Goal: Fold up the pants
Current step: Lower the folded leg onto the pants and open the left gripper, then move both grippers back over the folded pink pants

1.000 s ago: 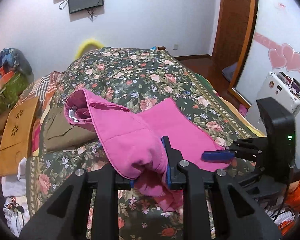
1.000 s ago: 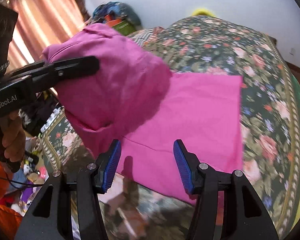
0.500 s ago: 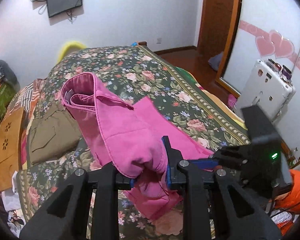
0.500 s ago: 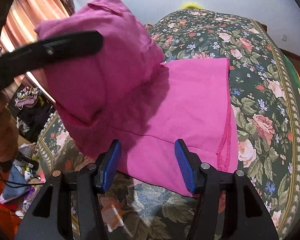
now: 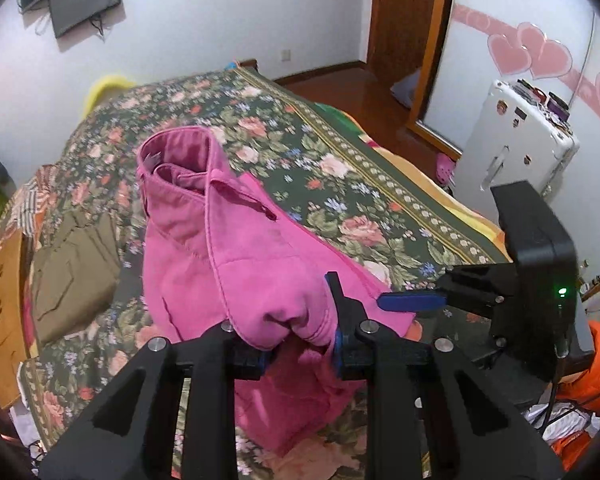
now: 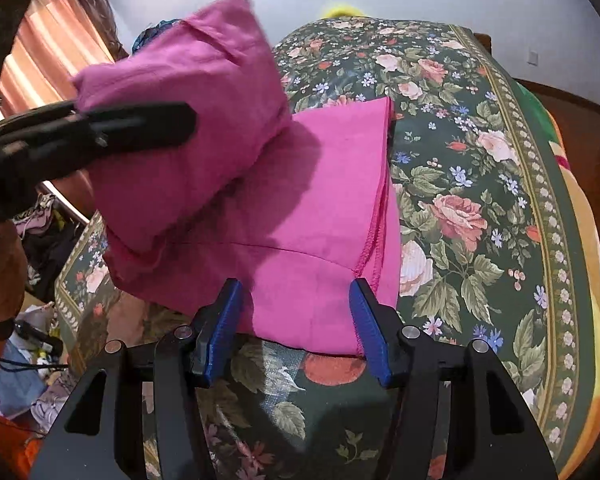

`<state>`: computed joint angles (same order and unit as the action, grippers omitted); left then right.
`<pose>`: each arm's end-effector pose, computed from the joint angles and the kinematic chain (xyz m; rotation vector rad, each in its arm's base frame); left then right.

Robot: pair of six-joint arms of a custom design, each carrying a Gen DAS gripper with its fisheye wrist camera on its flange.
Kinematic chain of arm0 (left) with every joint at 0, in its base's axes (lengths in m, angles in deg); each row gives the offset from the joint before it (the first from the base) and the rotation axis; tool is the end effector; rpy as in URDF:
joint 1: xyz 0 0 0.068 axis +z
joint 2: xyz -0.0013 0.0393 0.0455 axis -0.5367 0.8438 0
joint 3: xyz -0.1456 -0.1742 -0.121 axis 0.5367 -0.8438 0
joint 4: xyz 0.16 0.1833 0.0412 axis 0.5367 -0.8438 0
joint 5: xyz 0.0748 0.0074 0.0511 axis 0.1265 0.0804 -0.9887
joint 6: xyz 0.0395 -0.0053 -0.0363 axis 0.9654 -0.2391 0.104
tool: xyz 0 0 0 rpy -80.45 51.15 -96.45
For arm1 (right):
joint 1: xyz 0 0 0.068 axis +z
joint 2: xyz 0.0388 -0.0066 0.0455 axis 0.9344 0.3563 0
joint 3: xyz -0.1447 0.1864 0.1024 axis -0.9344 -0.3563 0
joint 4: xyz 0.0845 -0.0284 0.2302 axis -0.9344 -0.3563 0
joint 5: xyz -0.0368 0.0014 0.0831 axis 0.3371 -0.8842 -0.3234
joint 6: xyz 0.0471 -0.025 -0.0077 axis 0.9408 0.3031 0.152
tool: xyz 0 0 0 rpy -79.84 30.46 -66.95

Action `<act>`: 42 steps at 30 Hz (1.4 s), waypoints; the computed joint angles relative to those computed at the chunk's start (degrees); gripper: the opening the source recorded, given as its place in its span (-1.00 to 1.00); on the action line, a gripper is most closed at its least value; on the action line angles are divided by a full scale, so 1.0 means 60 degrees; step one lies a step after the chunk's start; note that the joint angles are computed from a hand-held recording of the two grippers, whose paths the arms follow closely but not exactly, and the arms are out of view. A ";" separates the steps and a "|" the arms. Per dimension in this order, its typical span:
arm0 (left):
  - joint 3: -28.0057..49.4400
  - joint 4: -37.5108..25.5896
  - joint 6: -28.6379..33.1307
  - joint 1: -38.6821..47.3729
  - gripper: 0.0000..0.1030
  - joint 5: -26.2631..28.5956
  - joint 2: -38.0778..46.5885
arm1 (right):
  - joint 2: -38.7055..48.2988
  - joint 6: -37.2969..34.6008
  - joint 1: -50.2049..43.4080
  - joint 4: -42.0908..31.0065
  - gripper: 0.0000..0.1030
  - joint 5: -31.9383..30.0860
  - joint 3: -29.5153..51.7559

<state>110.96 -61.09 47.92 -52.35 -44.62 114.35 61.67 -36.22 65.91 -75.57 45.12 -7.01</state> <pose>0.2779 -0.1016 0.2971 0.5210 2.4981 -0.1450 0.2687 0.0057 0.2933 -0.6060 2.5531 0.7249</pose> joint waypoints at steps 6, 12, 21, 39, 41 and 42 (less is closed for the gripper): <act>0.0362 -0.0299 -0.0492 0.0051 0.13 0.0777 0.0587 | 0.0073 -0.0125 -0.0195 -0.0051 0.03 -0.0179 -0.0035; 0.0374 -0.0130 -0.0663 0.0104 0.16 0.0900 0.0382 | 0.0037 -0.0158 -0.0298 -0.0153 0.03 -0.0230 -0.0056; 0.0892 -0.0002 -0.0332 0.1258 0.34 0.0977 -0.0074 | -0.0008 -0.0138 -0.0707 -0.0558 0.03 -0.0193 0.0042; 0.4854 0.0128 0.1183 0.3058 0.34 -0.0593 0.6356 | 0.0107 -0.0083 -0.0420 -0.0809 0.05 -0.0032 0.0183; 0.4643 0.0299 0.1272 0.3196 0.34 -0.0395 0.6482 | 0.0307 -0.0071 -0.0451 -0.0779 0.05 -0.0019 0.0325; 0.4479 0.0369 0.1305 0.3280 0.34 -0.0263 0.6447 | 0.0414 -0.0057 -0.0472 -0.0747 0.05 0.0013 0.0393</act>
<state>137.83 -58.87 55.75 -32.67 -46.20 153.03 64.15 -36.57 63.08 -80.06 45.20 -4.65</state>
